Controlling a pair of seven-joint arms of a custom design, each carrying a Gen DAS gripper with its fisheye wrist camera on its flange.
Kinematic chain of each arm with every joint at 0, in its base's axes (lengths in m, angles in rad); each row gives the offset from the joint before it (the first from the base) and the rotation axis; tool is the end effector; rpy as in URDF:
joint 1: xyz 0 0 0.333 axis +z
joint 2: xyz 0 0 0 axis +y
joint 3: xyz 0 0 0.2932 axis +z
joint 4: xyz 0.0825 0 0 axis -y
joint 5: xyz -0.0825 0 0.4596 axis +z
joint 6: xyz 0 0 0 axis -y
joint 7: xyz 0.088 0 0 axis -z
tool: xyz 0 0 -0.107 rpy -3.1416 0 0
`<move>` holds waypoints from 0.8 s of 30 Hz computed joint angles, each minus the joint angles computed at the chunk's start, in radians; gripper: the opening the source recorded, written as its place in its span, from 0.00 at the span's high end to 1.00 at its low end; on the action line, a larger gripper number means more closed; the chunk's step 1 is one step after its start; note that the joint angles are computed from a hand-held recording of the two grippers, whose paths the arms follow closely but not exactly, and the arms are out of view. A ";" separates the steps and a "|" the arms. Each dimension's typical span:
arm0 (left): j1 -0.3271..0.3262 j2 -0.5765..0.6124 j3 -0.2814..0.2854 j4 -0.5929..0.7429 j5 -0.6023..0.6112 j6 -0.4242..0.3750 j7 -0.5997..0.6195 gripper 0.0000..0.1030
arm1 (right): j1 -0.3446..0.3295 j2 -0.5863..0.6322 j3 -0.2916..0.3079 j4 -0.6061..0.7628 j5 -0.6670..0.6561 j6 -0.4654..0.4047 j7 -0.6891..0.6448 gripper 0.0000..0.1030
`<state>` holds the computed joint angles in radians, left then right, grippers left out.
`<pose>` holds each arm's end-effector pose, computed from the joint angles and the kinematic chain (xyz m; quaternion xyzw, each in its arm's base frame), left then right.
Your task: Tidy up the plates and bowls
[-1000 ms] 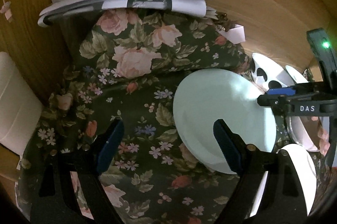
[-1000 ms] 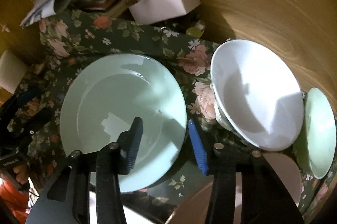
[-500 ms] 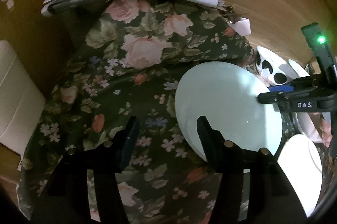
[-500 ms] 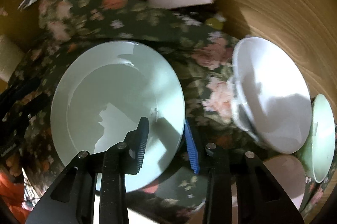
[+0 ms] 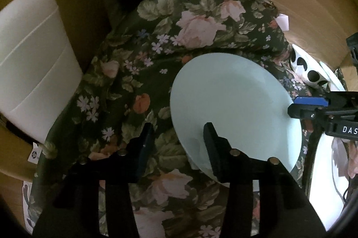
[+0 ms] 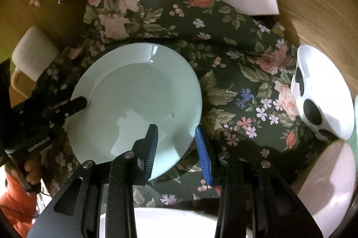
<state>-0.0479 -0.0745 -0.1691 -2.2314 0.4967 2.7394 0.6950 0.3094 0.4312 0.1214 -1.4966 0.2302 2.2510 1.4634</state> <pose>0.6001 -0.1520 0.4003 -0.7489 0.5797 -0.2302 0.2237 0.7062 0.3178 0.4111 -0.8170 0.5399 0.0068 0.2025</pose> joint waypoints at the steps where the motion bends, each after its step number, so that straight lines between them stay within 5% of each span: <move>1: 0.000 0.002 0.000 0.001 -0.001 -0.001 0.003 0.58 | -0.001 -0.003 0.000 -0.008 0.003 0.004 0.004 0.69; 12: -0.015 0.054 0.006 0.042 -0.004 0.034 0.048 0.60 | 0.000 0.023 -0.003 0.002 0.000 0.026 0.001 0.70; 24: -0.023 0.022 0.006 0.030 0.100 0.028 -0.037 0.60 | -0.011 -0.034 0.009 -0.064 0.026 0.080 -0.023 0.73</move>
<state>-0.0706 -0.0527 -0.1631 -2.2010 0.5964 2.7672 0.6582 0.2983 0.3976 0.1307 -1.5608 0.2566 2.3309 1.4403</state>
